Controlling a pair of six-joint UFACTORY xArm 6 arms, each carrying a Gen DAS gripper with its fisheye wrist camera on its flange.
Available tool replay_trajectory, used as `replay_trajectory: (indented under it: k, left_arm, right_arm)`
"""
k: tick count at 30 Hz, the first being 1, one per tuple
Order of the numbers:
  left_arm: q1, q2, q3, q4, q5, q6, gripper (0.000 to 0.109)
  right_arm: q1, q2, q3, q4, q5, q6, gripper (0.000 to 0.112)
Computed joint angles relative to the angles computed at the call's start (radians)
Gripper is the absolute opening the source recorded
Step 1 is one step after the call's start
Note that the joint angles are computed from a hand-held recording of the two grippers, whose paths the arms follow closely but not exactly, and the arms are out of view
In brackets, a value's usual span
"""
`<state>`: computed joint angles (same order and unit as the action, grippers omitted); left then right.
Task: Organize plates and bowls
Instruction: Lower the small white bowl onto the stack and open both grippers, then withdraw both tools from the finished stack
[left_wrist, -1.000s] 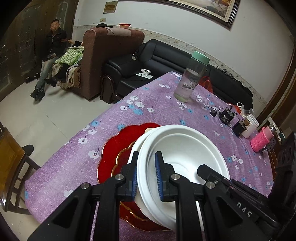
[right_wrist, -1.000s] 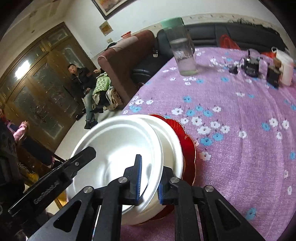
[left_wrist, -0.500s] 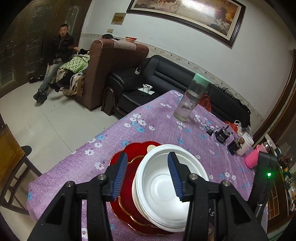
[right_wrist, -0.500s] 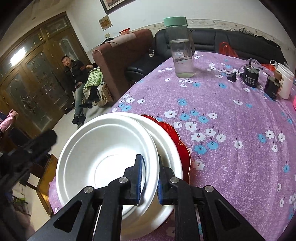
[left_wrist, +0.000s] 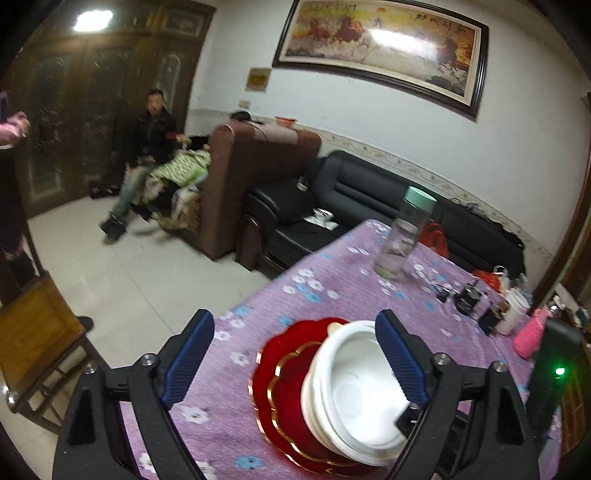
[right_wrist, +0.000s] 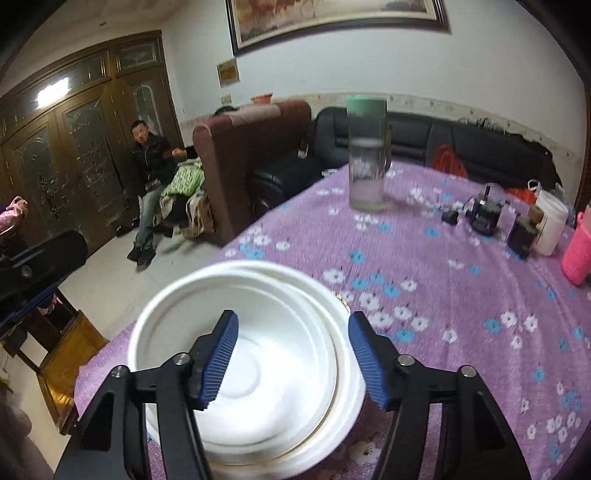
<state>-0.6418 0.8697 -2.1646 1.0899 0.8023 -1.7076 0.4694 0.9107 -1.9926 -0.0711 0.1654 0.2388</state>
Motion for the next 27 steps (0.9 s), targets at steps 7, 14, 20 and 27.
replay_trajectory:
  k: [7, 14, 20, 27]
  left_arm:
    - [-0.046, 0.051, -0.102, 0.007, 0.161, 0.088, 0.096]
    - [-0.072, 0.067, -0.129, 0.005, 0.191, 0.131, 0.097]
    - [-0.098, 0.122, -0.213, -0.020, 0.208, 0.188, 0.097]
    - [-0.131, 0.221, -0.371, -0.056, 0.244, 0.285, 0.097]
  right_arm:
    - [-0.011, -0.077, 0.132, 0.017, -0.077, 0.025, 0.071]
    - [-0.026, -0.179, 0.309, -0.026, -0.177, 0.102, 0.076]
    - [-0.061, -0.249, 0.434, -0.212, -0.244, 0.289, 0.080]
    - [-0.063, -0.318, 0.572, -0.067, -0.304, 0.186, 0.080]
